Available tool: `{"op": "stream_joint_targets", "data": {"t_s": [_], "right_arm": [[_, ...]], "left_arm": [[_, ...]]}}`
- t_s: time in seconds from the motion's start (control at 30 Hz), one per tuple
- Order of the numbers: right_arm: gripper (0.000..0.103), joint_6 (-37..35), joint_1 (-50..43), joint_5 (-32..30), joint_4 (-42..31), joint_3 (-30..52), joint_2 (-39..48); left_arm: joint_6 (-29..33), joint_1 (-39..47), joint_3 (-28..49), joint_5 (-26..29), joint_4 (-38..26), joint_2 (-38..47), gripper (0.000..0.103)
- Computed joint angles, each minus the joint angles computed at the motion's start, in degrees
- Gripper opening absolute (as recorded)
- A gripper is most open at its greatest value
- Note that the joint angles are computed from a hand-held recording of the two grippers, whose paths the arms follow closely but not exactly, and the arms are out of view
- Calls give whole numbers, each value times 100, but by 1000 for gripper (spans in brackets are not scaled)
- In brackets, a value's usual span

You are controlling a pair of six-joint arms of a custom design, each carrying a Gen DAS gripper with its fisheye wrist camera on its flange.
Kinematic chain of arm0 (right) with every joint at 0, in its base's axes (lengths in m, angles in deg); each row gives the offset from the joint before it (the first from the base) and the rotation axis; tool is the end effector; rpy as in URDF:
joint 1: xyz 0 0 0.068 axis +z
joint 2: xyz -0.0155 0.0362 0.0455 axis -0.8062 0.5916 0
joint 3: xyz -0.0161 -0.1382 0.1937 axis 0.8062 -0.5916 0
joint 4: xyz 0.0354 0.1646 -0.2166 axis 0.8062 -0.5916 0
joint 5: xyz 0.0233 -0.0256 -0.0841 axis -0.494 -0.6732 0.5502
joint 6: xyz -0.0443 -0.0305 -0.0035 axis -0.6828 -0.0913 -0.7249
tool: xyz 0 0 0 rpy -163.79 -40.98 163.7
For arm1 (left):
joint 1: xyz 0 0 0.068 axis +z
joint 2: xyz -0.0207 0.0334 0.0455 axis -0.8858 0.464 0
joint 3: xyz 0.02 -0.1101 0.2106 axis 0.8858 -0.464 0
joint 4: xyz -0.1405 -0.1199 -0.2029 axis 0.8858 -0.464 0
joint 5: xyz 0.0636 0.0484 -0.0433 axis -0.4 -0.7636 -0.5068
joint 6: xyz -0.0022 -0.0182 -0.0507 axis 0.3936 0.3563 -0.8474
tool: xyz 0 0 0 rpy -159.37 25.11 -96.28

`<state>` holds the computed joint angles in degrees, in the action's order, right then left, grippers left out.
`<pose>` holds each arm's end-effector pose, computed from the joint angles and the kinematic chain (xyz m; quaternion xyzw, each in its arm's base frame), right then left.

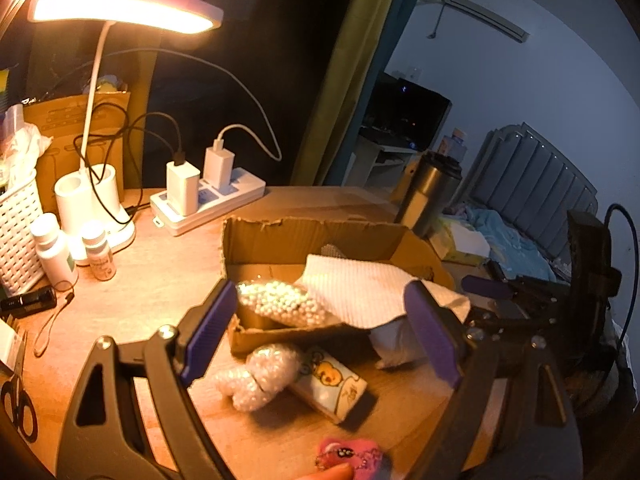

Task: Organize soft objects
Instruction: 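Open the right gripper to drop the towel while the left releases the swab bag into the box, then withdraw both grippers from the box and move the left gripper toward the pink plush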

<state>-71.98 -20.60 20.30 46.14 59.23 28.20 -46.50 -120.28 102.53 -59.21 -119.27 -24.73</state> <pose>0.2679 0.1819 0.1563 -0.4208 0.8240 0.1275 0.3574 0.1170 -0.1363 0.1779 -0.1966 0.8486 -0.0825 0.4842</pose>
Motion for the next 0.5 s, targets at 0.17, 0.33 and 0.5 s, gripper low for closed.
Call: {"op": "stream_joint_targets", "data": {"t_s": [0.17,0.33,0.5], "right_arm": [[55,40,-272,-179,5,-186,-279],[55,19,-255,-518,46,-267,-406],[54,19,94,-584,140,15,107]], "left_arm": [[-225,-232,185,-167,-224,203,87],[-343,-294,220,-159,-272,329,87],[-384,-259,161,-134,-403,227,87]]}}
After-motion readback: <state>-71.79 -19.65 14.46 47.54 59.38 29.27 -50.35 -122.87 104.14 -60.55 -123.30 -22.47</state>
